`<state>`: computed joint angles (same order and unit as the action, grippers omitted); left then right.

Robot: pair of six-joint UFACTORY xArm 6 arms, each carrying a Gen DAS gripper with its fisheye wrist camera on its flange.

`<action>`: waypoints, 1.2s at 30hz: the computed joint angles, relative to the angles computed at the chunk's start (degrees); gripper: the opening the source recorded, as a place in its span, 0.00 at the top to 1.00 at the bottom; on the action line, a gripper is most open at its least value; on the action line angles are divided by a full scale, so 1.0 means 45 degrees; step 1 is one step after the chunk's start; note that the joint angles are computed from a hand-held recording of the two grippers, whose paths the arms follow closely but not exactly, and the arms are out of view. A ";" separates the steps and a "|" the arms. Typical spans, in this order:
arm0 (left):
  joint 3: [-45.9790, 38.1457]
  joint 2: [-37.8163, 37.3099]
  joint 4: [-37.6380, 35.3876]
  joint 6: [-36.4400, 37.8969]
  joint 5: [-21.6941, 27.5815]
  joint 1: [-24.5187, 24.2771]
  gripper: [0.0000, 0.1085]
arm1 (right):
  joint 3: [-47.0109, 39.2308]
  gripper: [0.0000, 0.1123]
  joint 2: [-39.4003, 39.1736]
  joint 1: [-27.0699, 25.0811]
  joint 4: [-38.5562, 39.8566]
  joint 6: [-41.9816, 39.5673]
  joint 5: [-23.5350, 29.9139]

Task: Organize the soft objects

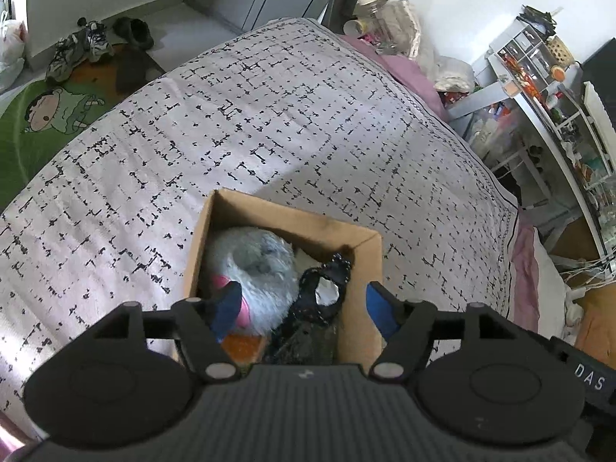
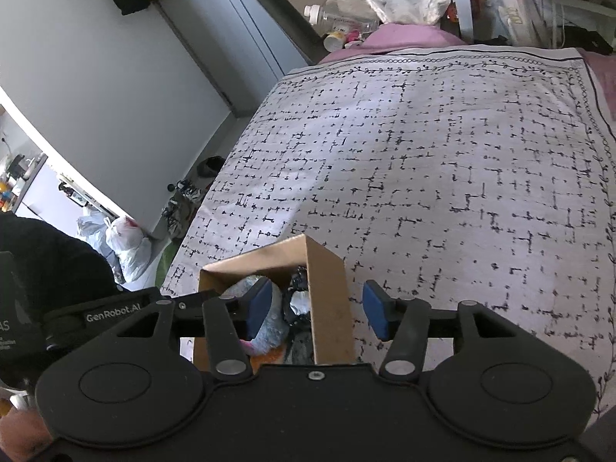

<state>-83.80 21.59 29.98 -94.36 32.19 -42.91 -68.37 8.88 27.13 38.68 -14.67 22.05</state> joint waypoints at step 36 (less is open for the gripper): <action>-0.2710 0.0448 0.0679 0.0920 0.4172 -0.2424 0.15 | 0.3961 0.12 -0.4110 -0.1265 0.0710 -0.1497 -0.0131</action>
